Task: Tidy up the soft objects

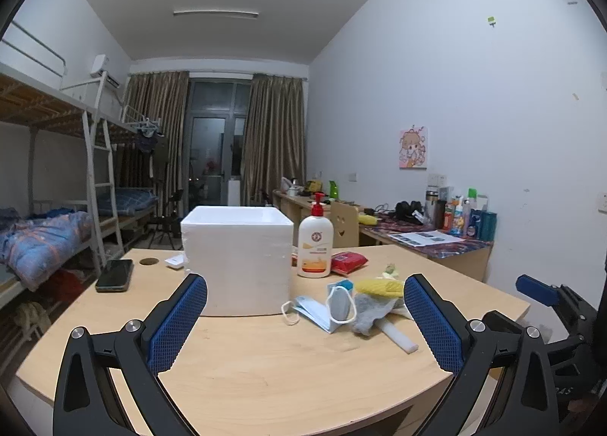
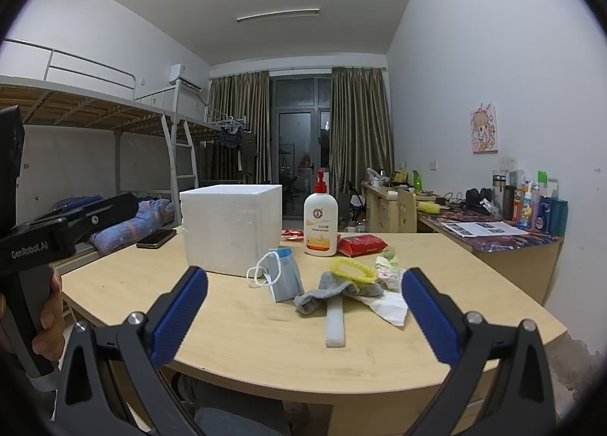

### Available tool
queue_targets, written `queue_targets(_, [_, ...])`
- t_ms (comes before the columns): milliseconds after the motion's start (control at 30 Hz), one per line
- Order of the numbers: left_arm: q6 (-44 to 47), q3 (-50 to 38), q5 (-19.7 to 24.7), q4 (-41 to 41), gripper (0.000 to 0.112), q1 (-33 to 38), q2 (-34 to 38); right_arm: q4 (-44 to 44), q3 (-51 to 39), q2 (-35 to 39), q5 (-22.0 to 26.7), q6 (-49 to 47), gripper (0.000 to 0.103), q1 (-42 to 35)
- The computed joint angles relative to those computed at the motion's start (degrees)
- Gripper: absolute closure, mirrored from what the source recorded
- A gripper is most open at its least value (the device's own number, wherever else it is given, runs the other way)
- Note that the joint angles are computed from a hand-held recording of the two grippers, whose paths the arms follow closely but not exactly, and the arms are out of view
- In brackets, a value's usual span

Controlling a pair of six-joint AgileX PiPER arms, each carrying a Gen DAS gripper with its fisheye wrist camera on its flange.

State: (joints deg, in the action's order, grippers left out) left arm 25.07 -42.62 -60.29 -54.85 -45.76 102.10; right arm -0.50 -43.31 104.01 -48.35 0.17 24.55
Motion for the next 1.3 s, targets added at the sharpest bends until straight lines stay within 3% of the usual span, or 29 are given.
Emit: queue_targets(1300, [0.32,-0.53,2.56,1.81,0.009,1.44,0.16,-0.2,-1.57,-0.34,2.93,0.8,0.0,-0.8])
